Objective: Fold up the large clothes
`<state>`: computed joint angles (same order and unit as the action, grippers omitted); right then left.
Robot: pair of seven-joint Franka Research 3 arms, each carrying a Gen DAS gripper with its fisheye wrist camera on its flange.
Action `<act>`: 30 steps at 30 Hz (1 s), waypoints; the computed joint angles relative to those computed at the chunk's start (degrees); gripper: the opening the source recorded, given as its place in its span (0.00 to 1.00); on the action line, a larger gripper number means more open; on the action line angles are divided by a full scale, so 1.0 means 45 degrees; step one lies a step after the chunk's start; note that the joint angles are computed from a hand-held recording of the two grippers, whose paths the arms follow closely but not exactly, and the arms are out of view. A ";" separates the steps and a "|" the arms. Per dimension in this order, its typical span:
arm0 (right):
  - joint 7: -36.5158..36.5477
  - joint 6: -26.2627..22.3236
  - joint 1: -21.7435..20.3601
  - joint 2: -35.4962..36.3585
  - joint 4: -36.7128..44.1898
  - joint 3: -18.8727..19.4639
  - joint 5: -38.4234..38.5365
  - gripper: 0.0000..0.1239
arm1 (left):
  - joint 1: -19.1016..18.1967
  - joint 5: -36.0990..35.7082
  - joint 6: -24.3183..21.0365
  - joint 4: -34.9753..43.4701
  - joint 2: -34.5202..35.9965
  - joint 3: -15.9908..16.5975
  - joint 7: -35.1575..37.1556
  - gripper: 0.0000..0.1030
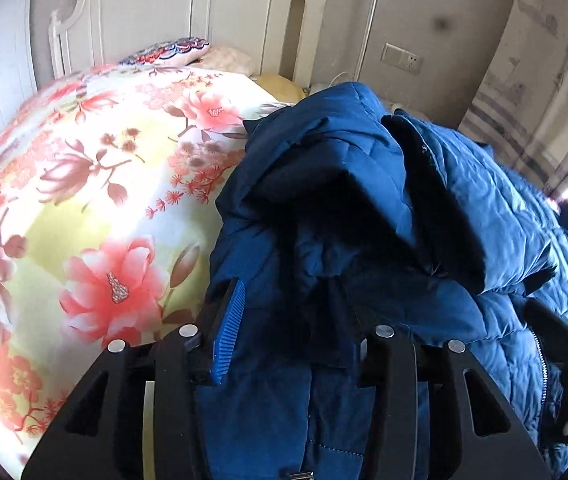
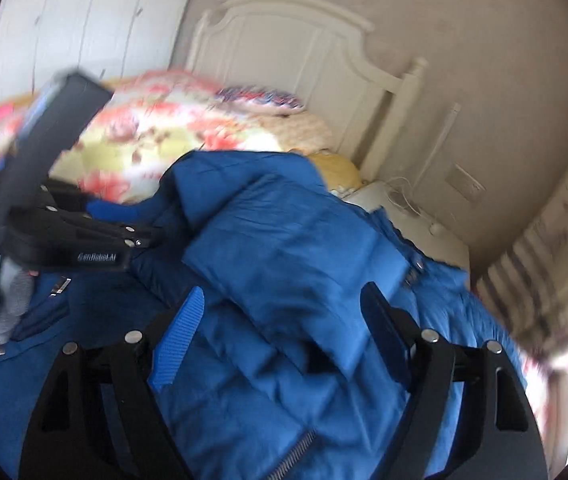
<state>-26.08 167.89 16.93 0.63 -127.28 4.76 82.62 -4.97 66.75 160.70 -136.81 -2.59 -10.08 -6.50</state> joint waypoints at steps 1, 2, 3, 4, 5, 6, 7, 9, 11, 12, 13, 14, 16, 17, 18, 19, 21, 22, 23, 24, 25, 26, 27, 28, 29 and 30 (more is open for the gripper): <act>0.0573 0.0170 0.0087 0.0267 0.0147 0.0075 -0.0634 0.64 | 0.0023 0.0046 0.0116 -0.0026 -0.0013 0.0027 -0.0072 0.42; 0.0624 0.0589 0.0194 0.0573 0.0318 0.0196 -0.0875 0.64 | 0.0046 0.0129 0.0279 -0.0059 -0.0029 0.0043 -0.0235 0.42; 0.0591 0.0910 0.0230 0.0882 0.0542 0.0279 -0.1017 0.64 | 0.0087 0.0233 0.0432 -0.0090 -0.0035 0.0070 -0.0369 0.42; 0.0132 0.1146 0.0216 0.1080 0.0699 0.0411 -0.0707 0.64 | 0.0103 0.0285 0.0478 -0.0099 -0.0036 0.0070 -0.0430 0.42; -0.0689 0.1029 0.0077 0.1113 0.0846 0.0508 0.0123 0.52 | 0.0105 0.0253 0.0451 -0.0056 -0.0003 0.0063 -0.0381 0.42; -0.0639 0.0420 0.0042 0.1029 0.0882 0.0258 0.0164 0.36 | 0.0086 0.0238 0.0402 -0.0060 -0.0015 0.0039 -0.0377 0.42; 0.0194 -0.0897 -0.0438 0.0654 0.0781 0.0156 -0.0130 0.28 | 0.0095 0.0265 0.0420 -0.0055 -0.0004 0.0045 -0.0396 0.42; 0.0931 -0.2519 -0.0974 0.0210 0.0891 -0.0332 0.0727 0.14 | 0.0086 0.0279 0.0437 -0.0089 -0.0046 0.0036 -0.0444 0.42; 0.2686 -0.4593 -0.1783 -0.0171 0.1031 -0.1108 0.1507 0.12 | 0.0085 0.0277 0.0417 -0.0089 -0.0050 0.0024 -0.0445 0.42; 0.3818 -0.5685 -0.2271 -0.0193 0.1145 -0.1555 0.1982 0.11 | 0.0086 0.0274 0.0401 -0.0084 -0.0043 0.0024 -0.0432 0.42; 0.4770 -0.6529 -0.2717 -0.0109 0.1250 -0.1904 0.2427 0.11 | 0.0076 0.0251 0.0367 -0.0077 -0.0040 0.0013 -0.0411 0.42; 0.6077 -0.7425 -0.3296 0.0105 0.1362 -0.2329 0.2986 0.11 | 0.0078 0.0268 0.0359 -0.0067 -0.0021 0.0015 -0.0424 0.42; 0.8158 -0.8171 -0.4126 0.0706 0.1636 -0.2657 0.3245 0.11 | 0.0059 0.0233 0.0311 -0.0056 -0.0010 0.0007 -0.0385 0.42; 0.9642 -0.8271 -0.4521 0.1272 0.1949 -0.2770 0.2736 0.11 | 0.0053 0.0200 0.0288 -0.0050 -0.0009 0.0009 -0.0335 0.42; 1.0420 -0.7898 -0.4704 0.1617 0.2160 -0.2716 0.2104 0.15 | 0.0044 0.0181 0.0257 -0.0041 -0.0003 0.0007 -0.0302 0.43; 1.1413 -0.7144 -0.4774 0.2037 0.2361 -0.2646 0.1147 0.18 | 0.0037 0.0160 0.0239 -0.0036 -0.0001 0.0006 -0.0275 0.43; 1.2887 -0.7524 -0.5203 0.2838 0.2735 -0.2529 0.0069 0.31 | 0.0036 0.0152 0.0265 -0.0049 -0.0015 0.0016 -0.0278 0.43; 1.2854 -0.8050 -0.5572 0.3095 0.2759 -0.2404 0.0475 0.31 | 0.0044 0.0171 0.0298 -0.0060 -0.0021 0.0024 -0.0304 0.43; 1.2730 -0.8164 -0.5780 0.3130 0.2739 -0.2238 0.0700 0.31 | 0.0056 0.0211 0.0335 -0.0073 -0.0027 0.0031 -0.0341 0.43; 1.2626 -0.8143 -0.5909 0.3095 0.2731 -0.2099 0.0737 0.35 | 0.0065 0.0265 0.0365 -0.0088 -0.0039 0.0032 -0.0407 0.43; 1.2385 -0.7995 -0.5951 0.3001 0.2720 -0.1975 0.0740 0.38 | 0.0078 0.0293 0.0394 -0.0090 -0.0033 0.0038 -0.0434 0.43; 1.2156 -0.7963 -0.5987 0.2949 0.2734 -0.1882 0.0718 0.43 | 0.0088 0.0299 0.0425 -0.0091 -0.0026 0.0044 -0.0447 0.43; 1.2038 -0.7802 -0.5956 0.2890 0.2677 -0.1800 0.0650 0.44 | 0.0089 0.0297 0.0426 -0.0088 -0.0020 0.0042 -0.0446 0.43; 1.1979 -0.7660 -0.5923 0.2887 0.2668 -0.1744 0.0576 0.43 | 0.0083 0.0294 0.0394 -0.0082 -0.0017 0.0033 -0.0438 0.43; 1.1901 -0.7692 -0.5936 0.2940 0.2699 -0.1705 0.0533 0.37 | 0.0082 0.0294 0.0394 -0.0082 -0.0017 0.0033 -0.0438 0.43; 1.1924 -0.7709 -0.5962 0.2959 0.2693 -0.1686 0.0495 0.31 | 0.0083 0.0280 0.0396 -0.0085 -0.0020 0.0036 -0.0430 0.43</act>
<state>27.58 133.19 -9.89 13.94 -115.16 -2.83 84.85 -4.60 68.01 162.49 -137.19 -2.68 -9.92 -8.43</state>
